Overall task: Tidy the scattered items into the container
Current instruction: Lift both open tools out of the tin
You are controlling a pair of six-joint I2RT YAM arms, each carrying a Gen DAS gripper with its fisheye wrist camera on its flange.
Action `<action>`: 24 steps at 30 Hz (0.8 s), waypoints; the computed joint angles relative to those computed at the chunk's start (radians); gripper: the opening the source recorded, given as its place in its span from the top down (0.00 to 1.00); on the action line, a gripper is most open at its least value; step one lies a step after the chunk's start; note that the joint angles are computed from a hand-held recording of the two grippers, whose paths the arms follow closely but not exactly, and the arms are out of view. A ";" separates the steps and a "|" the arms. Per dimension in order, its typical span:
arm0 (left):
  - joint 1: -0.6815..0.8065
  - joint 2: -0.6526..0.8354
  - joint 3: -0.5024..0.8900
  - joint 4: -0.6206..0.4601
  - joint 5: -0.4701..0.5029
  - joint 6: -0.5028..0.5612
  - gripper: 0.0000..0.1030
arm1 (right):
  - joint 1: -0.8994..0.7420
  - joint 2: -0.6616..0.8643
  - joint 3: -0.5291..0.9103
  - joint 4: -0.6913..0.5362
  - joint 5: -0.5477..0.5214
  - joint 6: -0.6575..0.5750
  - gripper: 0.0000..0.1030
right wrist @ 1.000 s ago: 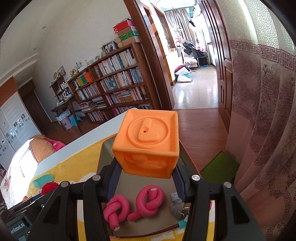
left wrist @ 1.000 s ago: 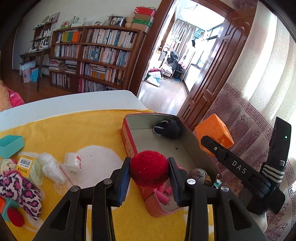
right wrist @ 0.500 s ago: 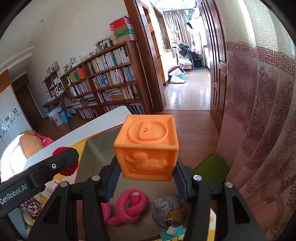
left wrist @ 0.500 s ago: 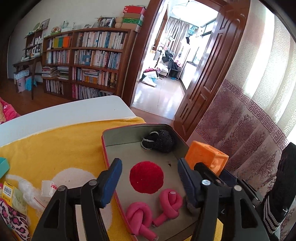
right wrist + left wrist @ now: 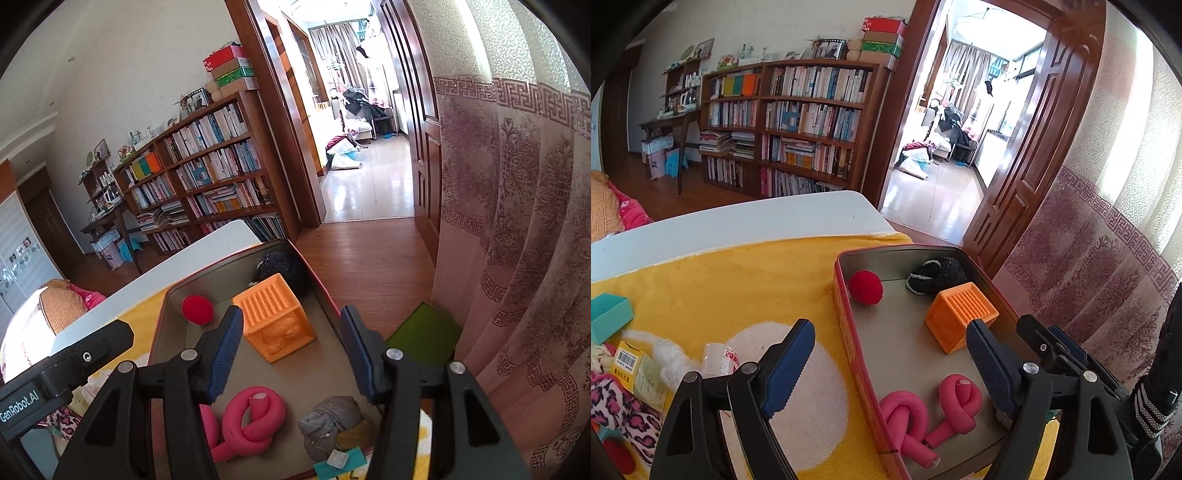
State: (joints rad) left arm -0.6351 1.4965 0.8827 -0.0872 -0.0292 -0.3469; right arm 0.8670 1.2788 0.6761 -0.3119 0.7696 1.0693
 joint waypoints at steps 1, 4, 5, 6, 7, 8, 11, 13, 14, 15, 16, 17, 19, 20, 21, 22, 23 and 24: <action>-0.002 -0.011 -0.009 -0.002 -0.017 0.005 0.17 | 0.001 0.004 -0.001 0.000 0.004 0.000 0.41; 0.000 -0.050 -0.037 -0.010 -0.051 0.021 0.17 | 0.007 0.017 0.000 -0.004 0.020 0.014 0.38; 0.002 -0.063 -0.046 -0.013 -0.058 0.024 0.17 | 0.008 0.019 -0.002 -0.004 0.022 0.019 0.37; 0.007 -0.077 -0.055 -0.017 -0.061 0.027 0.17 | 0.000 0.018 -0.004 -0.002 0.019 0.016 0.37; 0.012 -0.091 -0.064 -0.023 -0.062 0.031 0.17 | -0.004 0.018 -0.006 0.000 0.018 0.017 0.37; 0.019 -0.104 -0.072 -0.028 -0.061 0.034 0.17 | -0.003 0.020 -0.006 0.000 0.021 0.019 0.37; 0.041 -0.150 -0.101 -0.046 -0.061 0.038 0.17 | 0.008 0.033 -0.002 -0.013 0.045 0.036 0.37; 0.061 -0.187 -0.122 -0.061 -0.056 0.041 0.17 | 0.016 0.049 0.012 -0.033 0.065 0.049 0.37; 0.071 -0.205 -0.132 -0.069 -0.053 0.044 0.17 | 0.021 0.056 0.017 -0.039 0.072 0.053 0.37; 0.079 -0.223 -0.143 -0.075 -0.053 0.048 0.17 | 0.022 0.064 0.023 -0.040 0.074 0.053 0.37; 0.088 -0.244 -0.154 -0.083 -0.055 0.053 0.17 | 0.026 0.068 0.027 -0.044 0.077 0.053 0.37; 0.097 -0.266 -0.166 -0.091 -0.056 0.060 0.17 | 0.030 0.072 0.034 -0.051 0.082 0.055 0.37; 0.119 -0.308 -0.185 -0.109 -0.057 0.077 0.17 | 0.042 0.075 0.046 -0.066 0.093 0.062 0.37; 0.130 -0.330 -0.194 -0.121 -0.056 0.085 0.17 | 0.053 0.077 0.055 -0.076 0.100 0.070 0.37; 0.144 -0.354 -0.202 -0.132 -0.054 0.094 0.17 | 0.061 0.077 0.066 -0.084 0.106 0.072 0.37; 0.159 -0.378 -0.211 -0.143 -0.052 0.102 0.17 | 0.070 0.079 0.079 -0.095 0.111 0.075 0.36; 0.176 -0.400 -0.218 -0.154 -0.047 0.112 0.17 | 0.079 0.082 0.095 -0.105 0.114 0.077 0.35; 0.194 -0.422 -0.225 -0.165 -0.042 0.122 0.17 | 0.092 0.084 0.108 -0.112 0.118 0.082 0.35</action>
